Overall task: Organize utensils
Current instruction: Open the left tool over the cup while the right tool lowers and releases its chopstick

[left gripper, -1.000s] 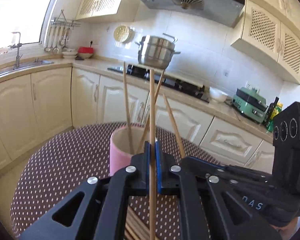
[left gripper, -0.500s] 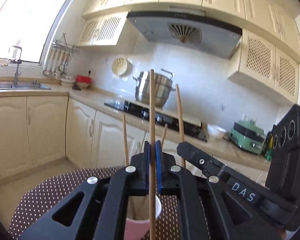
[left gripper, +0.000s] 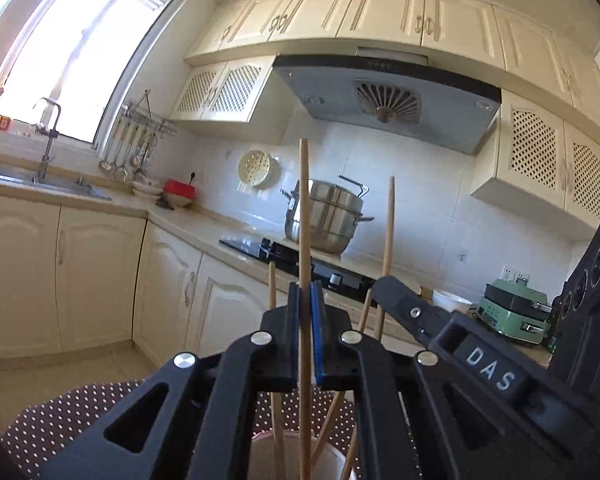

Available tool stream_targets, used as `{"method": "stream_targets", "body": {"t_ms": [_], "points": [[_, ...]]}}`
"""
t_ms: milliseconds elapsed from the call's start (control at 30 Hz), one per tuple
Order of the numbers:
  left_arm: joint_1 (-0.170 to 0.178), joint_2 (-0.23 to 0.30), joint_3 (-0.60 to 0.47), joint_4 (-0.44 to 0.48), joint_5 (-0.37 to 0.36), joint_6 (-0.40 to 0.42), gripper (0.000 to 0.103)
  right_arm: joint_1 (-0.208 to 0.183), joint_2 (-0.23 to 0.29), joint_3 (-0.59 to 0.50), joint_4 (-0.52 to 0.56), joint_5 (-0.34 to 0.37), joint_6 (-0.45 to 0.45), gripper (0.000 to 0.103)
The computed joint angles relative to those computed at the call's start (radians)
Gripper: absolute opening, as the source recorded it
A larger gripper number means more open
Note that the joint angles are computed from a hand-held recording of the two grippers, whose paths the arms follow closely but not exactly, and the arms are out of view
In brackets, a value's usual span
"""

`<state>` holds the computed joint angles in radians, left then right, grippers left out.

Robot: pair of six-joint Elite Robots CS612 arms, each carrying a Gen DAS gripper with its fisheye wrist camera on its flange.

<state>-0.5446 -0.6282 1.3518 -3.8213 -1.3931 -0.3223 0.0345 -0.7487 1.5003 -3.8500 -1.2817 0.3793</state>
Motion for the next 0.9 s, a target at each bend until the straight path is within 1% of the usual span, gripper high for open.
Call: {"method": "stream_targets", "body": {"t_ms": [167, 200, 233, 267, 300, 333, 367, 400, 500, 600, 667, 733, 900], "points": [[0.008, 0.000, 0.002, 0.054, -0.011, -0.022, 0.007, 0.002, 0.011, 0.002, -0.001, 0.005, -0.010, 0.006], [0.010, -0.002, 0.005, 0.062, -0.018, -0.020, 0.008, 0.002, 0.012, 0.003, -0.002, 0.005, -0.009, 0.006], [0.010, -0.002, 0.007, 0.064, -0.016, -0.014, 0.015, 0.002, 0.013, 0.005, -0.005, 0.006, -0.010, 0.006], [0.009, -0.003, 0.011, 0.063, -0.004, -0.008, 0.018, 0.001, 0.013, 0.006, 0.000, 0.012, -0.010, 0.006], [0.008, -0.007, 0.016, 0.069, 0.018, -0.007, 0.026, 0.001, 0.012, 0.007, 0.001, 0.009, -0.007, 0.006], [0.010, -0.009, 0.021, 0.069, 0.016, -0.014, 0.030, 0.001, 0.012, 0.010, -0.001, 0.007, -0.006, 0.006], [0.015, -0.011, 0.025, 0.067, 0.002, -0.025, 0.031, 0.000, 0.011, 0.012, 0.003, 0.009, -0.008, 0.007], [0.016, -0.015, 0.031, 0.074, 0.005, -0.030, 0.032, 0.001, 0.009, 0.015, 0.009, 0.007, -0.011, 0.007], [0.015, -0.028, 0.047, 0.102, 0.047, -0.020, 0.042, 0.004, 0.006, 0.024, 0.014, 0.003, -0.019, 0.007], [0.015, -0.038, 0.061, 0.116, 0.072, -0.020, 0.050, 0.007, 0.000, 0.036, 0.026, 0.004, -0.026, 0.007], [0.018, -0.047, 0.072, 0.134, 0.067, -0.023, 0.050, 0.010, -0.002, 0.041, 0.029, -0.013, -0.031, 0.007], [0.017, -0.053, 0.081, 0.143, 0.073, -0.024, 0.051, 0.010, -0.007, 0.048, 0.036, -0.006, -0.033, 0.007], [0.018, -0.074, 0.113, 0.136, 0.070, -0.027, 0.054, 0.017, -0.022, 0.069, 0.046, -0.014, -0.057, 0.007]]}}
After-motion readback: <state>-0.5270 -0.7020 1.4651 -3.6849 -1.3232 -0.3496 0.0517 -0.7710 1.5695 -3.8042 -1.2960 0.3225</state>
